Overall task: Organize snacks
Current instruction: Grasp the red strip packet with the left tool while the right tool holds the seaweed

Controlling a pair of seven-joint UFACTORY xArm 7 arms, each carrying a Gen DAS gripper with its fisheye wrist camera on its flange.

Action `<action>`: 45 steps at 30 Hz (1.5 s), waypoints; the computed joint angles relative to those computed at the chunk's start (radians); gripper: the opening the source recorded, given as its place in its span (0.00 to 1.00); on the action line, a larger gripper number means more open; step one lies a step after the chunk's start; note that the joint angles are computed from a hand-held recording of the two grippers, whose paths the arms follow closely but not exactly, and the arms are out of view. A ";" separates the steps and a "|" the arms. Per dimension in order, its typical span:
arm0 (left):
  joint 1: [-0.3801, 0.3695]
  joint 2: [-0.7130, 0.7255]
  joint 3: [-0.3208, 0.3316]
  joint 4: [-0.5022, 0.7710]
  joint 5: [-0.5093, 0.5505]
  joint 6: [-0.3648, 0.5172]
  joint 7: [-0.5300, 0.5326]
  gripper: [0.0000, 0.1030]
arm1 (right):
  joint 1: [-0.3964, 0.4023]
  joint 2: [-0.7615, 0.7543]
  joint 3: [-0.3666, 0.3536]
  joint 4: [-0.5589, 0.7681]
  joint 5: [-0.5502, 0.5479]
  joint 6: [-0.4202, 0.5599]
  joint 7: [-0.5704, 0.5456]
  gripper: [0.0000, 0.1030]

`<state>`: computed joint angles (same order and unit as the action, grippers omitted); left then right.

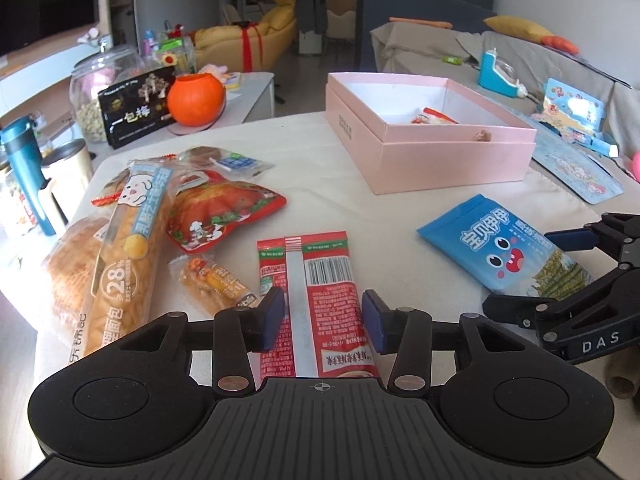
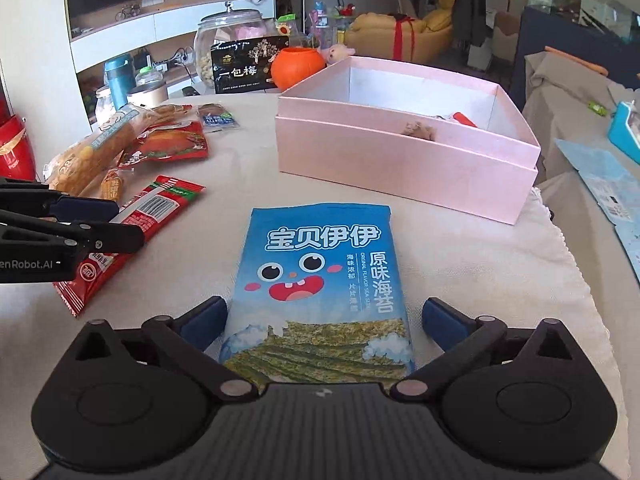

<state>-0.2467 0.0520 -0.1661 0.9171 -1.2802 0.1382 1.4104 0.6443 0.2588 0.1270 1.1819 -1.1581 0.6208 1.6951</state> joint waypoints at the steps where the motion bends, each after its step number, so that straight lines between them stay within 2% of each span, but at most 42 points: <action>1: -0.004 0.012 -0.002 0.009 0.013 -0.016 -0.012 0.49 | 0.001 -0.002 0.000 -0.003 -0.004 0.001 0.004 1.00; 5: -0.009 0.058 -0.032 0.037 0.078 -0.108 -0.058 0.50 | 0.002 -0.002 0.001 -0.003 -0.006 0.005 0.006 1.00; 8: 0.007 0.073 -0.061 0.039 0.136 -0.135 -0.100 0.50 | 0.001 -0.003 0.001 -0.003 -0.007 0.005 0.008 1.00; 11: 0.043 0.074 -0.104 0.037 0.134 -0.139 -0.085 0.55 | 0.001 -0.003 0.001 -0.004 -0.008 0.005 0.009 1.00; 13: 0.070 0.057 -0.121 0.036 0.075 -0.086 -0.015 0.56 | 0.001 -0.003 0.002 -0.004 -0.008 0.005 0.009 1.00; 16: 0.090 0.002 -0.072 0.021 0.011 0.140 0.066 0.56 | 0.000 -0.003 0.002 -0.004 -0.009 0.004 0.009 1.00; 18: 0.086 -0.027 -0.034 0.002 -0.020 0.227 0.094 0.56 | 0.000 -0.003 0.002 -0.004 -0.009 0.005 0.009 1.00; 21: 0.048 -0.061 -0.002 -0.025 -0.158 0.177 0.196 0.52 | 0.000 -0.003 0.002 -0.004 -0.009 0.004 0.010 1.00; 22: 0.039 -0.067 0.011 -0.027 -0.171 0.182 0.200 0.52 | 0.000 -0.003 0.002 -0.004 -0.009 0.004 0.010 1.00; 25: 0.025 -0.078 0.038 -0.033 -0.082 0.226 0.146 0.52 | 0.000 -0.003 0.002 -0.004 -0.010 0.004 0.010 1.00; 28: -0.001 -0.072 0.032 -0.051 0.044 0.195 0.126 0.53 | 0.000 -0.003 0.002 -0.005 -0.011 0.003 0.011 1.00; 31: -0.037 -0.075 0.019 -0.077 -0.018 0.112 0.243 0.58 | 0.000 -0.002 0.002 -0.005 -0.011 0.004 0.012 1.00; 34: -0.039 -0.063 0.030 -0.063 -0.004 0.120 0.192 0.57 | 0.000 -0.002 0.002 -0.005 -0.011 0.004 0.012 1.00; 36: -0.038 -0.049 0.029 -0.047 -0.001 0.092 0.159 0.56 | 0.000 -0.002 0.002 -0.005 -0.012 0.003 0.013 1.00; 38: -0.034 -0.033 0.028 -0.037 0.055 0.071 0.088 0.57 | 0.000 -0.002 0.002 -0.005 -0.012 0.003 0.014 1.00; 42: -0.011 -0.022 0.031 -0.024 0.102 0.137 0.041 0.60 | 0.000 -0.002 0.002 -0.005 -0.013 0.003 0.014 1.00; 44: -0.002 -0.007 0.030 -0.007 0.112 0.159 0.010 0.65 | 0.000 -0.002 0.002 -0.005 -0.013 0.003 0.014 1.00; 45: 0.004 0.001 0.027 0.003 0.091 0.163 0.018 0.65 | 0.000 -0.002 0.002 -0.005 -0.013 0.003 0.015 1.00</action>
<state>-0.2431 0.0533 -0.1386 0.9198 -1.1894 0.3012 1.4282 0.6445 0.2572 0.1288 1.1766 -1.1715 0.6242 1.7097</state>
